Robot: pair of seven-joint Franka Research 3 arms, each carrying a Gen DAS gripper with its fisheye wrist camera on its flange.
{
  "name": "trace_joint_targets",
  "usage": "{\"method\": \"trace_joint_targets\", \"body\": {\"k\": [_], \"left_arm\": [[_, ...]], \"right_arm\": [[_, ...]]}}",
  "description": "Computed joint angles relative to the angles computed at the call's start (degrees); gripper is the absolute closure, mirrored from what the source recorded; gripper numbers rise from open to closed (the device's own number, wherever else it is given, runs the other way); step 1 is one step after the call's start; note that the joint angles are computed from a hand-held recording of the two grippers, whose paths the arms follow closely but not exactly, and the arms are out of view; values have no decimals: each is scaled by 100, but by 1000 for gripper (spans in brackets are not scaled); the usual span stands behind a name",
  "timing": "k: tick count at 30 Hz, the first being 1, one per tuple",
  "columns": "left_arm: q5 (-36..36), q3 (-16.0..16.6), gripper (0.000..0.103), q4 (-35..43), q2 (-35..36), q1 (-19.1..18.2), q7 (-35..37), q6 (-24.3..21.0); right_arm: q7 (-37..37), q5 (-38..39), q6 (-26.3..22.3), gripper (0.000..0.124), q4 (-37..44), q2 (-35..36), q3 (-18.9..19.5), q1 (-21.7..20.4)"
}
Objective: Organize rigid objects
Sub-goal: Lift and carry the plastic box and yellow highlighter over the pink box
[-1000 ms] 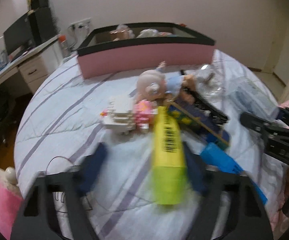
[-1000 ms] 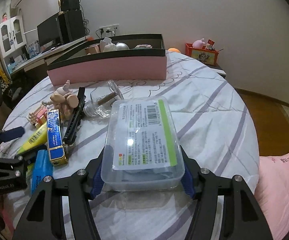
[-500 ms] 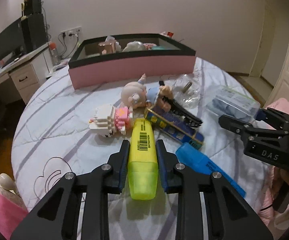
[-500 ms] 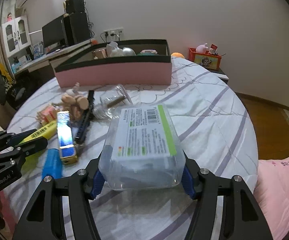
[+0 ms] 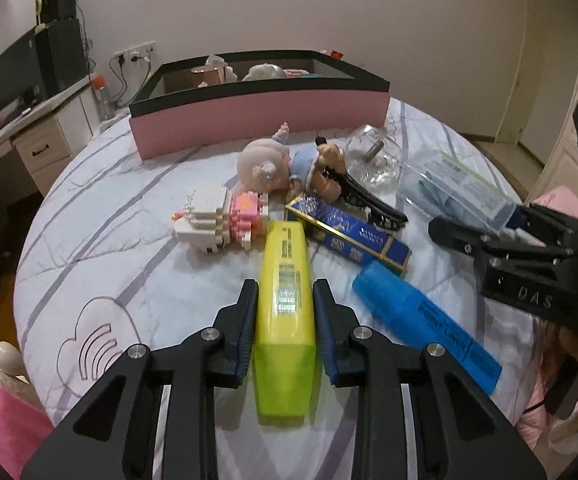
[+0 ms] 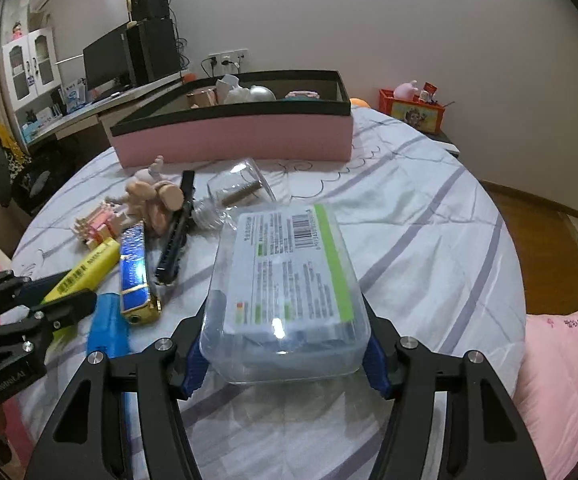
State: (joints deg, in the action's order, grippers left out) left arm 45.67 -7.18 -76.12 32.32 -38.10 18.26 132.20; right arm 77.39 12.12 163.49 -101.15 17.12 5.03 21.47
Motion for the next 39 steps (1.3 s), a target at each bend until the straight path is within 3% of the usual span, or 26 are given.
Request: {"method": "trace_joint_targets", "body": {"k": [3,5,8,9,13,21,30,39], "left_arm": [[-7,26,68,169,117,0,71,-57],[50,67,77,272,184,-53,156,-156],[93,91,77,250,170,-78,145,-140],[123,106,77,167,111,-78,50,-70],[311,107,77,-97,-128,-75,-179,131],[815,95,77,-53,-399,-163,-317,-61],[1372,193,77,644,-390,-215,-64,-585],[1456,484,77,1787,142,-254,470,-881]], "right_arm": [[-18,40,-7,53,100,55,14,-17],[61,-41,-54,51,225,133,-45,25],[70,-117,-208,53,417,258,-59,24],[30,-130,-231,60,447,280,-51,18],[-153,-13,-170,60,391,235,44,-54],[-608,492,160,60,129,-181,275,-185],[-1270,1013,164,60,757,-150,420,-209],[-1176,821,-57,60,1868,420,273,-58]]}}
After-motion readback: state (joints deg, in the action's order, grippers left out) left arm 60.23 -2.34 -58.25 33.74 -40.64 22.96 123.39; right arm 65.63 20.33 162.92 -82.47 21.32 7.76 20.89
